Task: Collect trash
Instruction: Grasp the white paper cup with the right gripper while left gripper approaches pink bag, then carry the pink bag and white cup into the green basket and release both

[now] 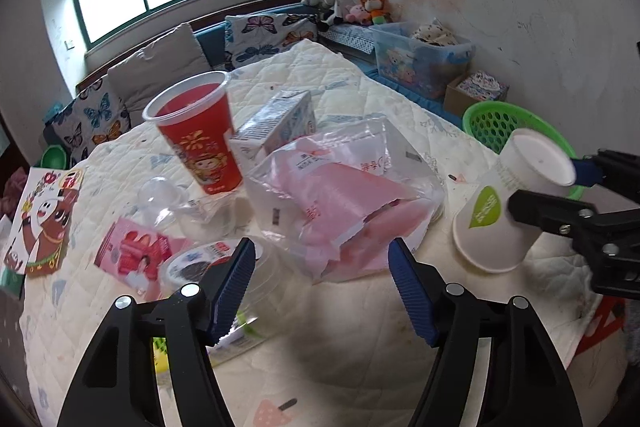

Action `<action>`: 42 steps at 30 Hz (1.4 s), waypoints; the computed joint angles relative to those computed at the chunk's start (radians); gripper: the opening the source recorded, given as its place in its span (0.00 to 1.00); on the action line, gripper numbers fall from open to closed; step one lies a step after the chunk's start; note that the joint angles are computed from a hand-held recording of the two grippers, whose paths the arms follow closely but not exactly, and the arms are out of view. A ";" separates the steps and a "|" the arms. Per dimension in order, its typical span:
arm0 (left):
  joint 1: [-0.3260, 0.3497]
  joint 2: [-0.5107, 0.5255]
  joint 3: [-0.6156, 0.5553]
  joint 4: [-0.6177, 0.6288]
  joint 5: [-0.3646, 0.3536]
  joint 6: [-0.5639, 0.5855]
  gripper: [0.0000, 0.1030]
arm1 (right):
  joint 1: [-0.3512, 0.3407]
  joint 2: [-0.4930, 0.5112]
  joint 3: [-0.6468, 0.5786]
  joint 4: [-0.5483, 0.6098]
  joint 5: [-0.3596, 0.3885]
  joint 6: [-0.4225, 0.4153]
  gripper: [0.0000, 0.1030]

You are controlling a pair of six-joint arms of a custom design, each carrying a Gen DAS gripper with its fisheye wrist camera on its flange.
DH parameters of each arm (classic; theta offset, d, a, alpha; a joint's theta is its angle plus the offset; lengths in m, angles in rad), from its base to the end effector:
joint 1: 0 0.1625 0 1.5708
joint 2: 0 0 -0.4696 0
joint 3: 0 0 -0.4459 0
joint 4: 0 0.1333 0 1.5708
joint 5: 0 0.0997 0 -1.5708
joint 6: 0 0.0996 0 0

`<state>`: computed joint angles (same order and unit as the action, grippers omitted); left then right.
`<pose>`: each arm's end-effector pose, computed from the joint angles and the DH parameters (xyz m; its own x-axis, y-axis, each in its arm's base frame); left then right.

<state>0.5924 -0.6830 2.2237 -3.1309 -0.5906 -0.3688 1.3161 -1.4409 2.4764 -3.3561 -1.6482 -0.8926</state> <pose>-0.2763 -0.4464 -0.0403 -0.6015 0.2213 -0.7676 0.6568 0.6840 -0.3175 0.0135 -0.4467 0.2399 -0.7406 -0.3619 0.5662 -0.6253 0.6796 -0.3835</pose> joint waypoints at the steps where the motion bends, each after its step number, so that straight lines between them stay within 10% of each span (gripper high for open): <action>1: 0.005 0.007 -0.010 0.005 -0.001 0.009 0.61 | -0.004 -0.007 0.002 0.000 0.003 0.000 0.58; 16: 0.045 0.012 -0.038 -0.026 -0.052 0.073 0.02 | -0.049 -0.065 0.019 0.002 0.049 0.010 0.58; 31: -0.018 -0.028 -0.027 -0.089 -0.110 0.118 0.01 | -0.096 -0.136 0.026 0.004 0.094 0.024 0.58; 42: -0.019 0.101 -0.229 -0.058 -0.246 0.266 0.01 | -0.201 -0.227 0.005 -0.001 0.113 0.045 0.58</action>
<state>0.5730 -0.5824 1.9943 -3.1890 -0.8367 -0.1030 1.1152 -1.6680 2.4816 -3.3566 -1.5354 -0.8481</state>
